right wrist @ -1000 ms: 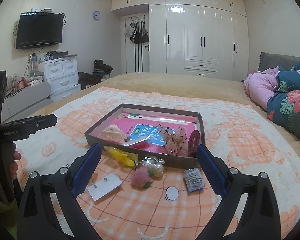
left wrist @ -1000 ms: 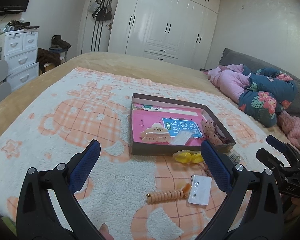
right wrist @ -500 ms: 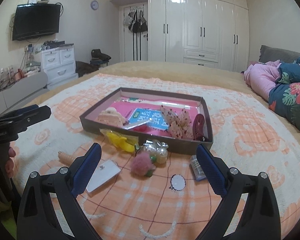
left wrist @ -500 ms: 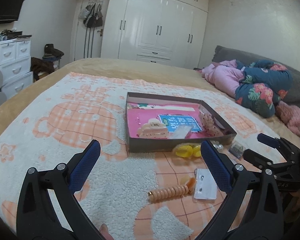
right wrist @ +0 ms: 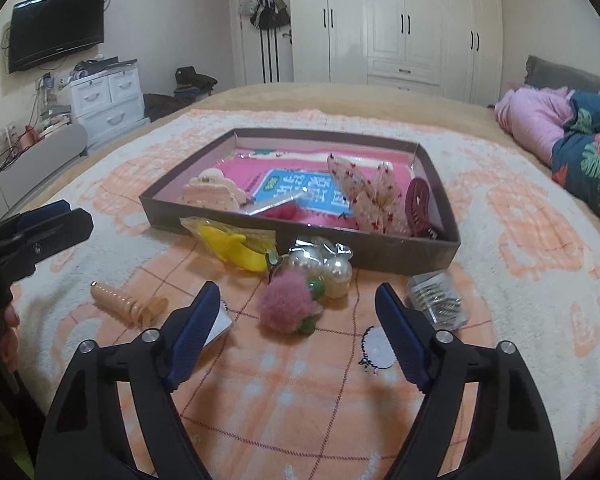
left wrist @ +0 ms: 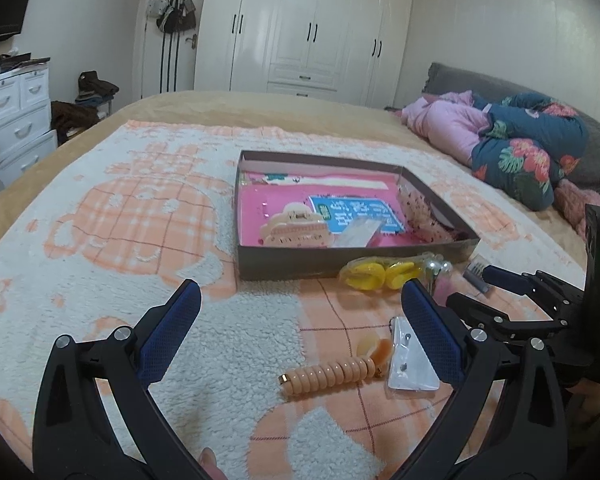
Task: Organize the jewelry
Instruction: 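Grasp the bag of yellow hair ties with the left tool while the right tool grasps the pink pom-pom clip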
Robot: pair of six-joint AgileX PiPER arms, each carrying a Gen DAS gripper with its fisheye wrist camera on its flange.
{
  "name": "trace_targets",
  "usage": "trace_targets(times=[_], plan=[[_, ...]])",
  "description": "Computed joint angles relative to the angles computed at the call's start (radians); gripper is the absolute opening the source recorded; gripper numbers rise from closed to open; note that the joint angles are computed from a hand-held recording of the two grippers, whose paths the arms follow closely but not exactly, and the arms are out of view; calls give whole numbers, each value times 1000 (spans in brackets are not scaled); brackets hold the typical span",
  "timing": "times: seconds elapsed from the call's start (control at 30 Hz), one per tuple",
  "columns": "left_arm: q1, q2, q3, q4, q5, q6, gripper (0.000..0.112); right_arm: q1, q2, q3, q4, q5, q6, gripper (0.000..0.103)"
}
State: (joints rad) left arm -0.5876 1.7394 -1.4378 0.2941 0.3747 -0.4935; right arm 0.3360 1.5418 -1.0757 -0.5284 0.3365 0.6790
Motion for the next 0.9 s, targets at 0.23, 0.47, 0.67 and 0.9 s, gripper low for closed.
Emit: trace_targets(times=[0.23, 0.47, 0.67, 0.9], plan=[[7, 124, -175, -202, 124, 192, 92, -34, 72, -62, 209, 17, -166, 59], [12, 221, -321, -304, 221, 273, 92, -67, 101, -81, 392, 22, -327, 35], [-14, 320, -480, -336, 318, 306, 92, -95, 75, -48, 466, 1, -398, 32], [-29, 447, -671, -372, 467, 336, 92, -144, 29, -7, 474, 8, -397, 31]])
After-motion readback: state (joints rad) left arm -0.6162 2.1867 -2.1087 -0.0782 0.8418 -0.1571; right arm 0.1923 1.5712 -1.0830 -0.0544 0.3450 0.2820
